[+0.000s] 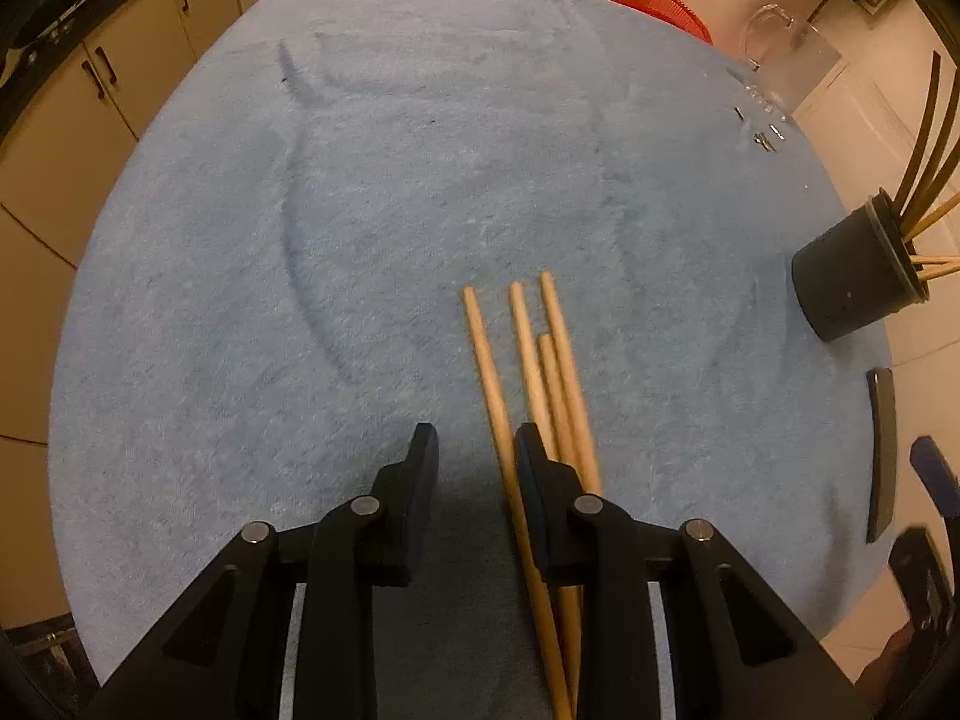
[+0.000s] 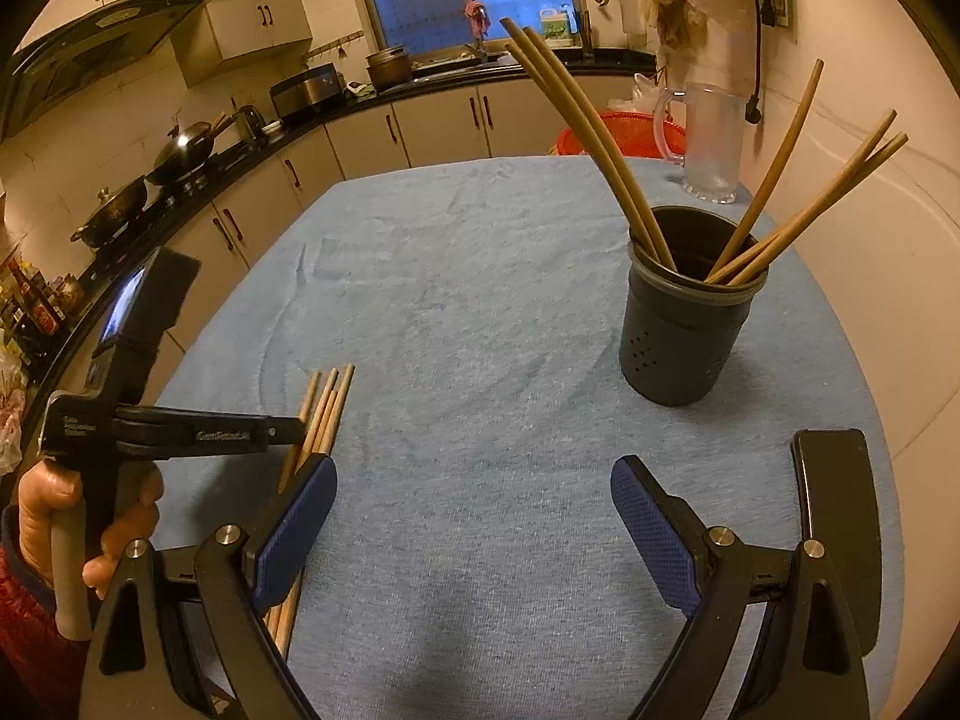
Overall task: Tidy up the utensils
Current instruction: 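Grasp a chopstick with the left gripper while the right gripper grasps another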
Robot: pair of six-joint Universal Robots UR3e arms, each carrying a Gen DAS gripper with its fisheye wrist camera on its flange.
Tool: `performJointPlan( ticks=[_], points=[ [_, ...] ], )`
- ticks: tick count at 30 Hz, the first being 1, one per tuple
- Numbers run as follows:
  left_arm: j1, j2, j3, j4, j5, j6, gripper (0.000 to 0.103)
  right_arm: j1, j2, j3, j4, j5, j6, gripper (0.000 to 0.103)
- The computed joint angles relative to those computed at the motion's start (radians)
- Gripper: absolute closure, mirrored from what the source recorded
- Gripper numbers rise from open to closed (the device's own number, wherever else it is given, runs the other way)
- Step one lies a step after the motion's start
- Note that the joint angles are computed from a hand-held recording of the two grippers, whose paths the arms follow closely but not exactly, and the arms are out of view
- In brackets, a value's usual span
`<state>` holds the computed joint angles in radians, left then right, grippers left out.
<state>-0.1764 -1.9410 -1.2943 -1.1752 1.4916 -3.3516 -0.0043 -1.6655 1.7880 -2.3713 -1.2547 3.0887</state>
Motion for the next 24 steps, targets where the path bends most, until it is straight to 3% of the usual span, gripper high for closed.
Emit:
performJointPlan(
  ticks=[3,5,8,15,24],
  points=[
    [0.018,0.088,-0.129,0.046,0.020,0.023,0.091,-0.003,0.016,-0.015,0.010,0.009,0.000,0.008],
    [0.047,0.136,-0.191,0.063,0.014,0.035,0.092,0.003,0.036,-0.039,0.033,0.018,0.000,0.009],
    [0.098,0.194,-0.259,0.074,0.001,0.041,0.093,0.014,0.102,-0.115,0.115,0.068,-0.011,0.025],
    [0.123,0.231,-0.326,0.121,-0.012,0.051,0.093,0.130,0.421,-0.505,0.374,0.131,0.013,0.067],
    [0.163,0.268,-0.381,0.148,-0.077,0.081,0.093,0.254,0.683,-0.827,0.489,0.010,0.072,0.084]
  ],
)
